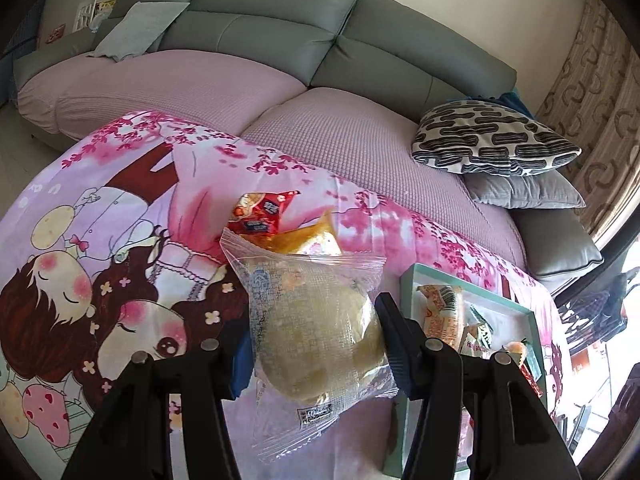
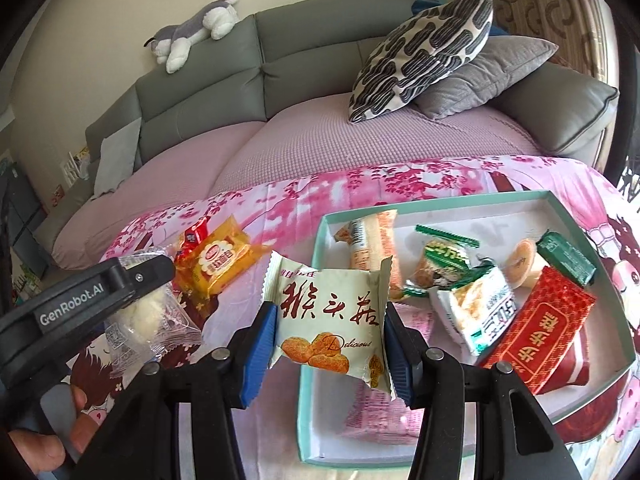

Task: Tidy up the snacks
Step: 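Carry the biscuit pack and wrapped bun over the tray with both tools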

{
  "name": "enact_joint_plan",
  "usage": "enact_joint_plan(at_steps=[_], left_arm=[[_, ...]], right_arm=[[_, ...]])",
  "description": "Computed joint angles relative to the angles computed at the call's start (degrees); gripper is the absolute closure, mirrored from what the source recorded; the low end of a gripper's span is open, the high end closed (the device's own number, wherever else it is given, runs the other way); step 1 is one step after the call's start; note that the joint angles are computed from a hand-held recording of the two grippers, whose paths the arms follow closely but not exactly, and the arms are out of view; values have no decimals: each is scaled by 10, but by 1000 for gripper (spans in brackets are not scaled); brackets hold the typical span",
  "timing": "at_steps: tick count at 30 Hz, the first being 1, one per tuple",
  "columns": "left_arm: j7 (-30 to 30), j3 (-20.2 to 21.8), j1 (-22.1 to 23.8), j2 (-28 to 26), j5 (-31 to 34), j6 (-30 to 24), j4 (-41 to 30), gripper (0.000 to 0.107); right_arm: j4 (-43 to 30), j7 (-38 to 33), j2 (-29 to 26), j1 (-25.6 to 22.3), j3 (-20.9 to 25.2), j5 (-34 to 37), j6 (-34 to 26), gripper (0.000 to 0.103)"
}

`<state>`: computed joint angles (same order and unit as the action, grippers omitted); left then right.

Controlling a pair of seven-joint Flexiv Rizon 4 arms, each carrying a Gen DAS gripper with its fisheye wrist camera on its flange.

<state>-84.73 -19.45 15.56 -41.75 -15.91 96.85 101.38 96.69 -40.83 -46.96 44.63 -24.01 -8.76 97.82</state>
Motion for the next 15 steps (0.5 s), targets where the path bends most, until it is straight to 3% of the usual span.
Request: enact_joint_plan(at_steps=[15], left_arm=[[42,-54,-29,-26,27,-5,-37,50]], right_arm=[[93,17,22,33,-110,83,27,49]])
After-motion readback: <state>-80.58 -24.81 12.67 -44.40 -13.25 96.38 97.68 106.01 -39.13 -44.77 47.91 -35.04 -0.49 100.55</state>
